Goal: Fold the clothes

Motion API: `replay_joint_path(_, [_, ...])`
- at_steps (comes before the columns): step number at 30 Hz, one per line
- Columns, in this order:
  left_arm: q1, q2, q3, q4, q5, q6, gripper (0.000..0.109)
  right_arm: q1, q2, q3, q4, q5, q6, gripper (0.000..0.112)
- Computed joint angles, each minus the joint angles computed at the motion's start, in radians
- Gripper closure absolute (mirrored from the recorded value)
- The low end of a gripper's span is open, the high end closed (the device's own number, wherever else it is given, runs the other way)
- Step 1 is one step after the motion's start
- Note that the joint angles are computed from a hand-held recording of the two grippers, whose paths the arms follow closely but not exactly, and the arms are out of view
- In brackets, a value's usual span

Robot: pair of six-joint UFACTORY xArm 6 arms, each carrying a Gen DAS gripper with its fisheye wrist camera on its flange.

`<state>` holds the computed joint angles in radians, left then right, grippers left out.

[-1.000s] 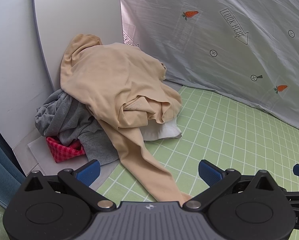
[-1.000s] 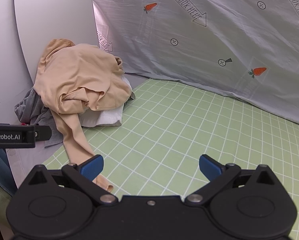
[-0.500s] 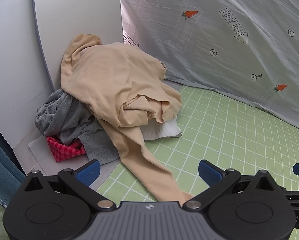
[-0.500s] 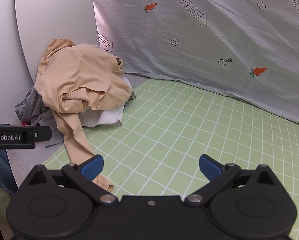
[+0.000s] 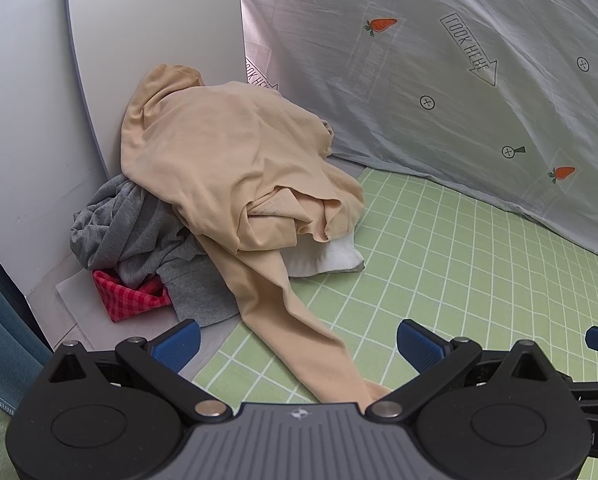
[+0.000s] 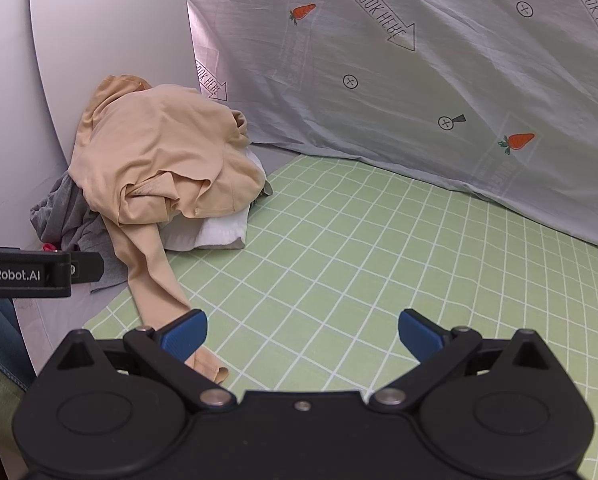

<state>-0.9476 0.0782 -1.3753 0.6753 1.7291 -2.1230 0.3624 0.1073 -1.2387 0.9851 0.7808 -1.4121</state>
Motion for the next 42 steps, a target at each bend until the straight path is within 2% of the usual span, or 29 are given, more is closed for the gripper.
replay_joint_path(13, [0.027,-0.054,0.079,-0.040,-0.052,-0.010,0.006,0.038,0.028,-0.012,-0.044,-0.019,0.037,0.009])
replay_joint_path(20, [0.080,-0.161,0.196,-0.059,-0.074,-0.026,0.006,0.123,0.101,-0.083,-0.065,-0.064,0.059,0.009])
replay_joint_path(24, [0.130,-0.253,0.291,-0.053,-0.096,-0.015,0.006,0.197,0.188,-0.182,-0.076,-0.106,0.086,0.009])
replay_joint_path(32, [0.310,-0.472,0.519,-0.043,-0.201,0.032,0.007,0.337,0.430,-0.491,-0.163,-0.137,0.214,0.010])
replay_joint_path(35, [0.383,-0.523,0.581,-0.038,-0.270,0.057,0.015,0.370,0.500,-0.581,-0.197,-0.116,0.227,0.013])
replay_joint_path(36, [0.403,-0.536,0.599,-0.038,-0.298,0.059,0.021,0.380,0.519,-0.604,-0.215,-0.113,0.236,0.015])
replay_joint_path(39, [0.454,-0.578,0.657,-0.033,-0.383,0.040,0.040,0.407,0.577,-0.675,-0.279,-0.103,0.287,0.029])
replay_joint_path(40, [0.465,-0.592,0.677,-0.025,-0.415,0.029,0.050,0.408,0.595,-0.703,-0.286,-0.082,0.306,0.036])
replay_joint_path(42, [0.476,-0.597,0.688,-0.018,-0.445,0.012,0.060,0.402,0.619,-0.745,-0.273,-0.030,0.325,0.047])
